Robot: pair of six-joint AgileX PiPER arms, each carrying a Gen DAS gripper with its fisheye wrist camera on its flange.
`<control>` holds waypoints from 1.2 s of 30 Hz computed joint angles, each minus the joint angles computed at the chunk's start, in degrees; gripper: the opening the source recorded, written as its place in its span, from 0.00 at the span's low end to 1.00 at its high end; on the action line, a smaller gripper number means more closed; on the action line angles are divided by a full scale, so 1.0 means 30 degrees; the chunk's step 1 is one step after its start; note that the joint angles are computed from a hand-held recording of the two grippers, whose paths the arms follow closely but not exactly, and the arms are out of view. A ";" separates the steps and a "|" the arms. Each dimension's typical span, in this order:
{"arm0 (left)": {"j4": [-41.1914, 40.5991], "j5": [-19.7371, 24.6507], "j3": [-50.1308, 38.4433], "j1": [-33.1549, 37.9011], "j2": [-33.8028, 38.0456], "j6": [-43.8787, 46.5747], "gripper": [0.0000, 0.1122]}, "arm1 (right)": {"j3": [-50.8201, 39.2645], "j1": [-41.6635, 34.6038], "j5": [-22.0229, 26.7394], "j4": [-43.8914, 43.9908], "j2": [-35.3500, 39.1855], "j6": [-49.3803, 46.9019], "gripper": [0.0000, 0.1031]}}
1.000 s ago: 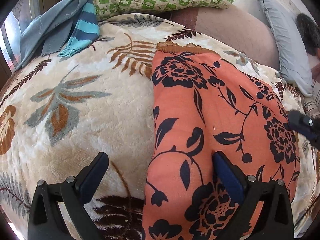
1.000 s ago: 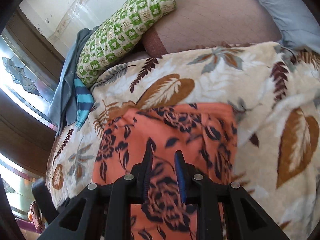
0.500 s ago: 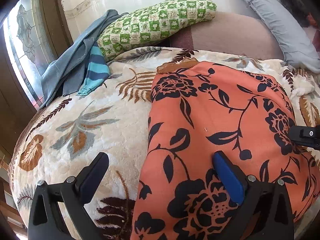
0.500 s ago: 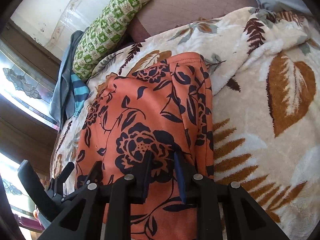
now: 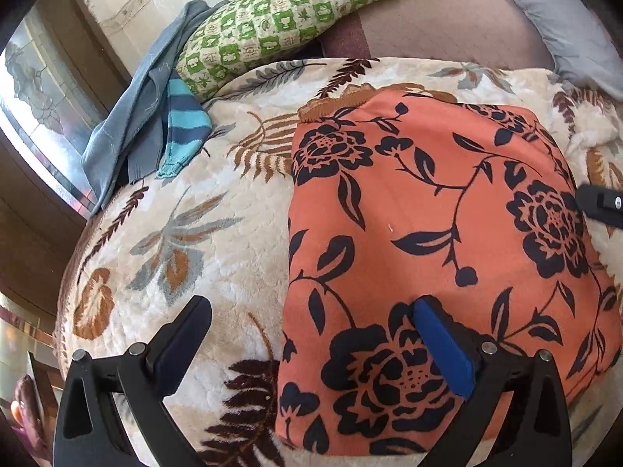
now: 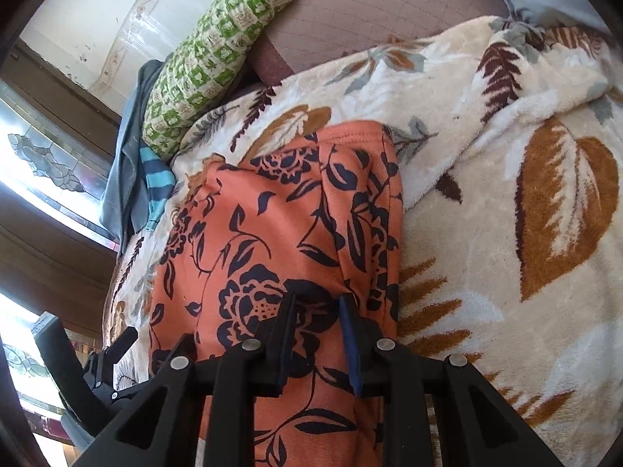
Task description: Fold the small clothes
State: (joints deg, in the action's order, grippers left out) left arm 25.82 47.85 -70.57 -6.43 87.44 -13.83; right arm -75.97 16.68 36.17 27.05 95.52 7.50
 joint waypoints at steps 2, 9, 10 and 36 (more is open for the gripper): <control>0.0944 -0.0137 0.0502 -0.0372 -0.1158 -0.0169 0.92 | 0.0754 -0.0317 -0.0755 0.0578 -0.0805 -0.0711 0.25; -0.2525 0.0711 0.0273 0.2259 -0.2273 0.2136 0.92 | 0.2331 -0.2185 0.0265 0.6120 -0.2088 -0.6129 0.25; -0.2677 0.0985 0.0304 0.2505 -0.1971 0.2067 0.92 | 0.2566 -0.2491 0.0668 0.7201 -0.2090 -0.6988 0.25; -0.3386 0.1568 -0.0375 0.3028 -0.1224 0.2224 0.92 | 0.1328 -0.1783 0.5183 1.1402 0.0290 -1.1002 0.26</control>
State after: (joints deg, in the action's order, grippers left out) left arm 15.66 52.56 -71.69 2.65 83.76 -7.16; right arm -71.99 11.34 51.72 61.26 96.39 -25.51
